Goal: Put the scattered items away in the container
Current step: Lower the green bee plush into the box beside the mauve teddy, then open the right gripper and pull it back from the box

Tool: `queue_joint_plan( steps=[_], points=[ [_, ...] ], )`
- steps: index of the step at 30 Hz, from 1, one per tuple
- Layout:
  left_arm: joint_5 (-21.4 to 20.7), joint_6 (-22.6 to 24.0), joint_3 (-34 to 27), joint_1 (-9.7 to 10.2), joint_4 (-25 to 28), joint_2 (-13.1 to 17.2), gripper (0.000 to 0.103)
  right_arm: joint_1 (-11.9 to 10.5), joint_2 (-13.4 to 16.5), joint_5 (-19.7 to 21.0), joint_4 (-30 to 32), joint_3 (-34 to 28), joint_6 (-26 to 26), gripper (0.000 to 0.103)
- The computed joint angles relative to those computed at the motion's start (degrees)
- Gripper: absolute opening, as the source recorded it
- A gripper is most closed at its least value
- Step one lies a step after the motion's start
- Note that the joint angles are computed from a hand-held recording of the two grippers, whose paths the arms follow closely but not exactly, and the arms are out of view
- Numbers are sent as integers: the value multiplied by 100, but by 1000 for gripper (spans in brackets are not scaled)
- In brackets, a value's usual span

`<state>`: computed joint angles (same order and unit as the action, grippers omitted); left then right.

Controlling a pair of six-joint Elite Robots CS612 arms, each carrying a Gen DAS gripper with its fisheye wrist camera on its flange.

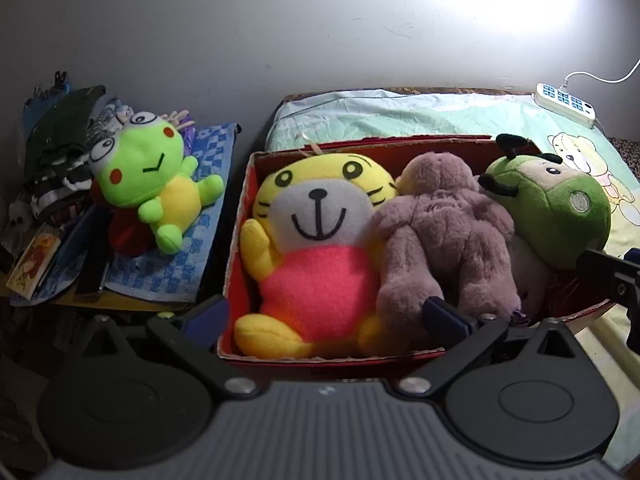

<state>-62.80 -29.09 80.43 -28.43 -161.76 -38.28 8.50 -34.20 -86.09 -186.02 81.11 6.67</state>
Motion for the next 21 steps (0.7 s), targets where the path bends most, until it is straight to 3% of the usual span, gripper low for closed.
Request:
queue_joint_plan(
  steps=[9, 13, 21],
  points=[
    [50, -378, 152, 5, -16, -71, 102, 40, -52, -49, 106, 69, -41, 50],
    [223, -400, 218, -43, -62, -82, 102, 37, -83, -28, 146, 135, -16, 53],
    [120, -439, 329, -101, 15, -134, 102, 5, -113, 41, 231, 235, 77, 55]
  ],
)
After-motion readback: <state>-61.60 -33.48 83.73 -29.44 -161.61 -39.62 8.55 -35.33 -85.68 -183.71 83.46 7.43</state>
